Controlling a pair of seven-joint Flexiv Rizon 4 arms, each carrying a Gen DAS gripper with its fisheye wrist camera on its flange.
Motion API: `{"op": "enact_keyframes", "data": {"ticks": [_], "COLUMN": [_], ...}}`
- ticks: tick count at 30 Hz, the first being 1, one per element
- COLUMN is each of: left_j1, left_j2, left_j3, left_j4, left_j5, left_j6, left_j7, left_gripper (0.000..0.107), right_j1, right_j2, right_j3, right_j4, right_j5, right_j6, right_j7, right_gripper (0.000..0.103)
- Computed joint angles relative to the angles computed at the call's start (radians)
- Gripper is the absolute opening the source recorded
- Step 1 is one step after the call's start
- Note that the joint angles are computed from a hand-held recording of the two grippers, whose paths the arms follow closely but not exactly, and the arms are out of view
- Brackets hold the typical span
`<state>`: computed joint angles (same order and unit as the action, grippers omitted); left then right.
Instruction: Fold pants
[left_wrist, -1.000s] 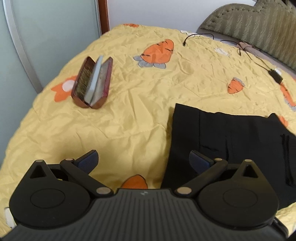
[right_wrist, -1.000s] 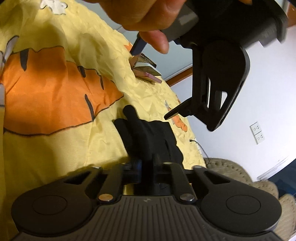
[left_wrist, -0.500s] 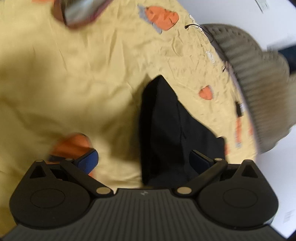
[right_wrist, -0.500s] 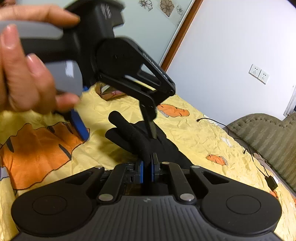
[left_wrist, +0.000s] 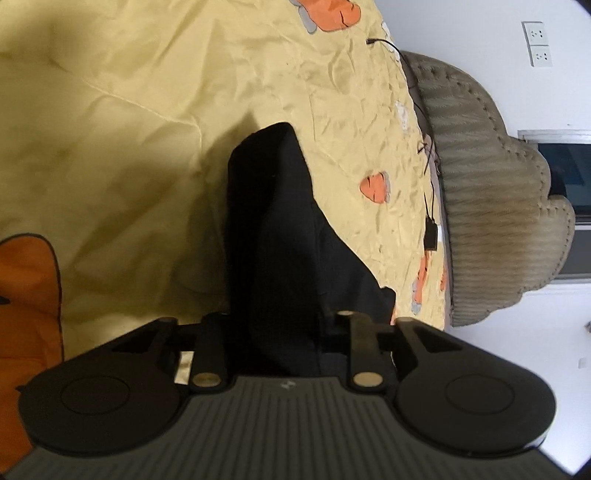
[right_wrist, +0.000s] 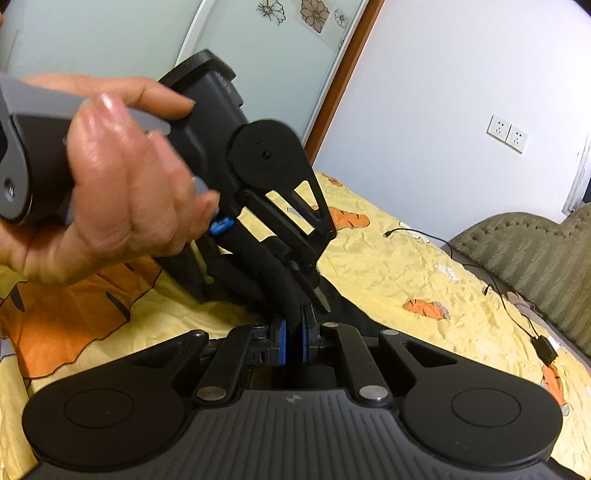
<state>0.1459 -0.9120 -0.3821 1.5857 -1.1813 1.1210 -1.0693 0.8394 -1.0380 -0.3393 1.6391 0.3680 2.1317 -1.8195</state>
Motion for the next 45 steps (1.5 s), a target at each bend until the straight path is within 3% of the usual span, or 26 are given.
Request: {"op": "enact_keyframes", "data": {"ticks": [5, 6, 10, 14, 16, 17, 18, 19, 22, 26, 34, 37, 45], "left_j1": [-0.022, -0.021, -0.01, -0.013, -0.024, -0.027, -0.026, -0.026, -0.03, -0.045, -0.091, -0.115, -0.223], "left_j2": [0.008, 0.009, 0.016, 0.021, 0.022, 0.027, 0.033, 0.039, 0.061, 0.095, 0.155, 0.167, 0.165], "left_j3": [0.014, 0.01, -0.01, -0.008, 0.002, 0.005, 0.003, 0.001, -0.009, -0.026, -0.063, -0.068, -0.026], "left_j4": [0.0, 0.003, 0.014, 0.018, 0.013, 0.016, 0.022, 0.027, 0.044, 0.069, 0.107, 0.107, 0.057], "left_j5": [0.048, 0.053, 0.06, 0.085, 0.111, 0.124, 0.133, 0.141, 0.16, 0.182, 0.253, 0.296, 0.457], "left_j6": [0.046, 0.054, 0.073, 0.079, 0.087, 0.092, 0.096, 0.101, 0.129, 0.183, 0.28, 0.294, 0.285], "left_j7": [0.008, 0.016, 0.044, 0.042, 0.037, 0.035, 0.038, 0.041, 0.051, 0.066, 0.054, 0.02, -0.1], "left_gripper": [0.019, 0.019, 0.018, 0.018, 0.018, 0.018, 0.018, 0.018, 0.018, 0.018, 0.018, 0.018, 0.018], "right_j1": [0.051, 0.078, 0.2, 0.317, 0.331, 0.319, 0.292, 0.256, 0.207, 0.188, 0.061, 0.032, -0.145], "right_j2": [-0.025, -0.037, -0.113, -0.241, -0.275, -0.267, -0.242, -0.205, -0.15, -0.118, 0.016, 0.054, 0.116], "right_j3": [-0.059, -0.089, -0.239, -0.422, -0.464, -0.453, -0.419, -0.367, -0.292, -0.257, -0.075, -0.034, 0.111], "right_j4": [-0.006, -0.007, -0.015, -0.045, -0.057, -0.058, -0.055, -0.045, -0.012, 0.014, 0.091, 0.129, 0.19], "right_j5": [0.021, 0.038, 0.125, 0.217, 0.226, 0.216, 0.191, 0.154, 0.106, 0.134, 0.15, 0.171, 0.149], "right_j6": [-0.03, -0.04, -0.098, -0.153, -0.172, -0.172, -0.158, -0.136, -0.072, -0.01, 0.126, 0.178, 0.297], "right_j7": [-0.019, -0.026, 0.004, 0.078, 0.12, 0.139, 0.15, 0.157, 0.187, 0.174, 0.138, 0.111, 0.098], "right_gripper": [0.011, 0.016, 0.057, 0.058, 0.056, 0.053, 0.037, 0.03, 0.017, 0.013, 0.012, 0.012, 0.012]}}
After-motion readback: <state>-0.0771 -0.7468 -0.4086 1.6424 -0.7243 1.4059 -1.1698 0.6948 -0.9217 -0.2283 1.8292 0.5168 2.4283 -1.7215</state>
